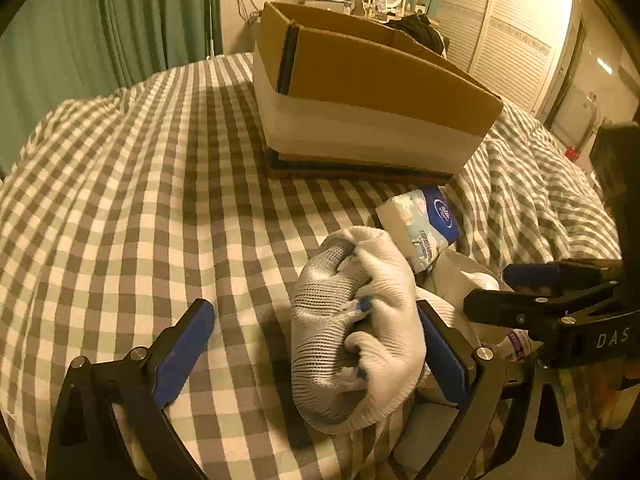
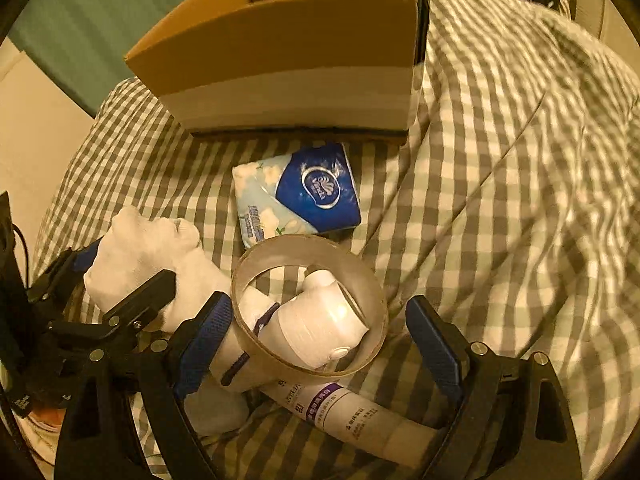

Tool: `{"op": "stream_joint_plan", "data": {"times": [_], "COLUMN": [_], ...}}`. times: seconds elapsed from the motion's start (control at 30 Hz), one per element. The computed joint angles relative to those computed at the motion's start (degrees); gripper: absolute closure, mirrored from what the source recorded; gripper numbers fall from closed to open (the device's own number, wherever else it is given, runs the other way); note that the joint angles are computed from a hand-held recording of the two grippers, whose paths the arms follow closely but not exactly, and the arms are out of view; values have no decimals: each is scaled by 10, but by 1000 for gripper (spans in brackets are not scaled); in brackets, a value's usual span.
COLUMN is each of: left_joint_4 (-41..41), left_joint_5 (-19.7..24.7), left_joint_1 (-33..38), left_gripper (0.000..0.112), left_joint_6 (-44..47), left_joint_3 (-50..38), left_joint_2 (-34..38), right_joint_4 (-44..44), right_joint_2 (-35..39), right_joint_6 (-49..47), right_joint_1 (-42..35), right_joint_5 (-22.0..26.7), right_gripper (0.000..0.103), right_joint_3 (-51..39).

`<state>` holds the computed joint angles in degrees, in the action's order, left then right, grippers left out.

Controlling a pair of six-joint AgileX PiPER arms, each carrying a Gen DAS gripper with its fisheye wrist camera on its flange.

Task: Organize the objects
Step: 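Grasp the white sock with the left tool while the right tool grasps the beige tape roll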

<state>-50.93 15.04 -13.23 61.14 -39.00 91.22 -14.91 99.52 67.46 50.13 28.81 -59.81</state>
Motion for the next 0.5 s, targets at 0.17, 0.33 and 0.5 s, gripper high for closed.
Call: {"op": "stream_joint_plan", "data": {"times": [0.17,0.33,0.5], "left_joint_4": [-30,-25,46], "left_joint_5": [19,33,34], "left_joint_1": [-1,-3,-12], "left_gripper": [41,64,68], "left_joint_6": [49,49,-41], "left_joint_3": [3,4,5], "left_joint_2": [-10,-22,-48], "right_joint_4": [70,10,-90], "right_joint_2": [4,7,-14], "right_joint_6": [-62,-13,95], "right_joint_1": [-16,12,51], "right_joint_5": [-47,-25,-3], "right_gripper": [14,22,22], "right_joint_3": [23,9,19]}}
